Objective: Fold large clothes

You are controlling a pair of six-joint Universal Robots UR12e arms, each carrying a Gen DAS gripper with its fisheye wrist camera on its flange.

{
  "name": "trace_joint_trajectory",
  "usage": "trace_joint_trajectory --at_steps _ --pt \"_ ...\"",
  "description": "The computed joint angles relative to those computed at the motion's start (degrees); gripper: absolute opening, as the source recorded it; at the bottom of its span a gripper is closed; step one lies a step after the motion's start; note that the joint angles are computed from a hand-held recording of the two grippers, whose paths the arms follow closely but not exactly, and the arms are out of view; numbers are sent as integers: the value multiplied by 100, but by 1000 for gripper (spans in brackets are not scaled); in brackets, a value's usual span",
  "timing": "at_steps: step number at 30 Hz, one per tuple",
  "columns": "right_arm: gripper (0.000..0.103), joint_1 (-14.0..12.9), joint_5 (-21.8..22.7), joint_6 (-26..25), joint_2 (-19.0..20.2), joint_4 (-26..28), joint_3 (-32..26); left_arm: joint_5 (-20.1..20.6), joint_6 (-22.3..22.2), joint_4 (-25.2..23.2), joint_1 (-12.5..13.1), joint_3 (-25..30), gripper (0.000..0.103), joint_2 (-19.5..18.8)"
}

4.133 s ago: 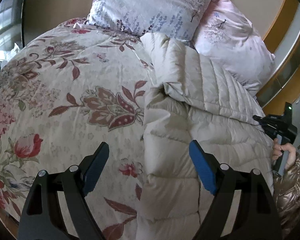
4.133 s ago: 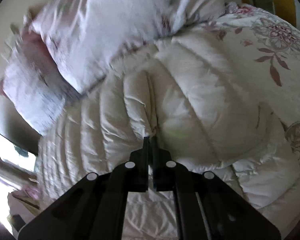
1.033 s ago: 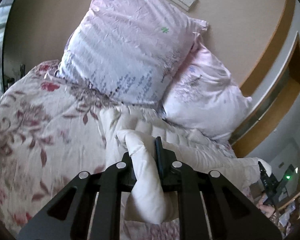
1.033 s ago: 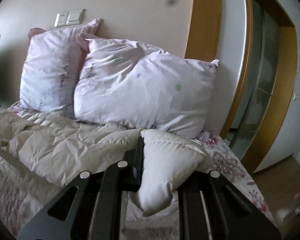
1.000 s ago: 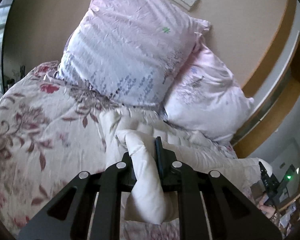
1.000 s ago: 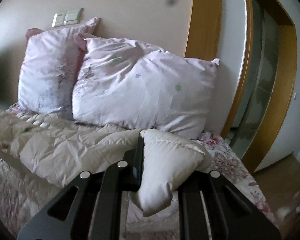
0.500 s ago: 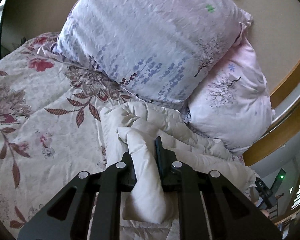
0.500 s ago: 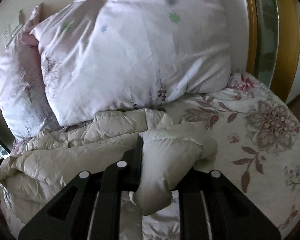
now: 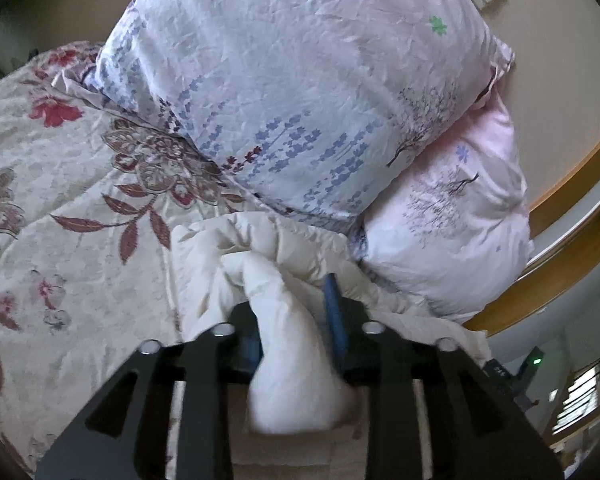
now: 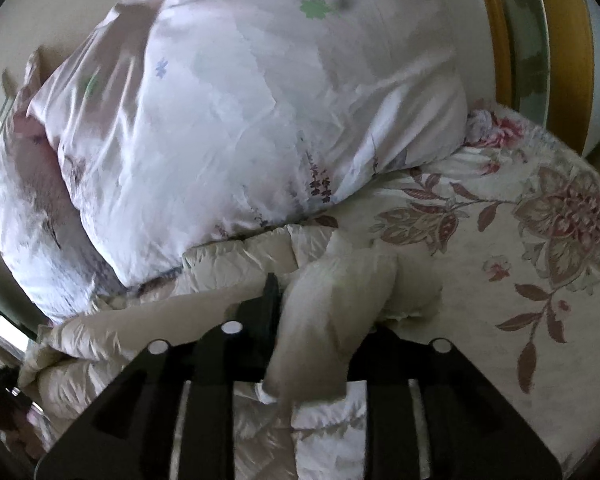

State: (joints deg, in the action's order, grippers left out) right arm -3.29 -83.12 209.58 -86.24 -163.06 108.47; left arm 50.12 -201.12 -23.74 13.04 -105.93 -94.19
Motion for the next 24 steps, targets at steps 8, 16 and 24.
trace_joint_trajectory --at_steps 8,16,24 --pt "59 -248 444 628 -12 -1182 175 -446 -899 1352 175 -141 66 -18" --pt "59 -212 -354 92 -226 -687 184 23 62 1278 57 -247 67 270" --pt "57 -281 -332 85 -157 159 131 739 1302 17 -319 -79 67 283"
